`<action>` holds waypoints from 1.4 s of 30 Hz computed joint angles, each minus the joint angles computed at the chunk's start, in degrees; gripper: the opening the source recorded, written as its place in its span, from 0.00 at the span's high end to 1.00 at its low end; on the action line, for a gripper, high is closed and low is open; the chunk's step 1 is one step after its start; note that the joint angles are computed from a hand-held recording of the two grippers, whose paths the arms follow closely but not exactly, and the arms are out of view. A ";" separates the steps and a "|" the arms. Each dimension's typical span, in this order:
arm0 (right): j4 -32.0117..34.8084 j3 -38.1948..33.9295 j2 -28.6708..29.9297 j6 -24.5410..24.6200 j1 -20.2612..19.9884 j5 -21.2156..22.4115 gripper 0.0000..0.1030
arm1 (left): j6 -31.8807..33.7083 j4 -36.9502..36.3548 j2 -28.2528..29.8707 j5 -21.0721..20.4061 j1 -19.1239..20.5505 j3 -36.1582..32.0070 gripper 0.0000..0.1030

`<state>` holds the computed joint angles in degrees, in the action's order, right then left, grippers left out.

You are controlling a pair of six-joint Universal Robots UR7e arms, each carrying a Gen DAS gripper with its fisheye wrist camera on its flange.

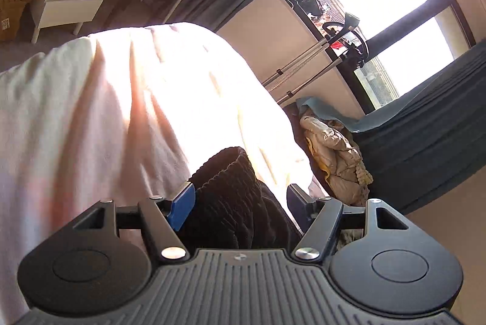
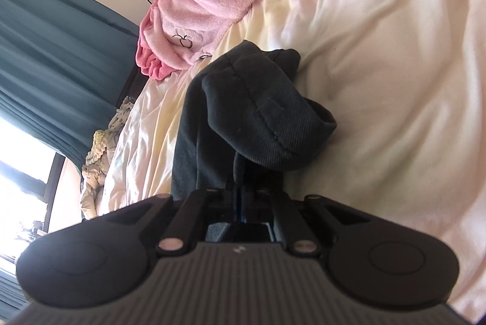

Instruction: Fold clothes

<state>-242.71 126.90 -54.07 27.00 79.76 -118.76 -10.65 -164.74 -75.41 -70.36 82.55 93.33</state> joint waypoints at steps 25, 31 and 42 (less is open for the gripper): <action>-0.13 -2.25 1.14 -4.14 1.17 -0.38 0.92 | 13.76 10.59 2.62 -8.44 4.38 -5.52 0.35; -1.77 -1.79 1.15 -4.23 0.95 0.84 0.93 | 8.95 23.37 9.83 -0.58 1.24 -17.10 0.55; -15.19 -7.43 3.43 -11.85 2.54 9.39 0.97 | -3.03 19.66 19.90 6.43 -5.67 -33.08 0.84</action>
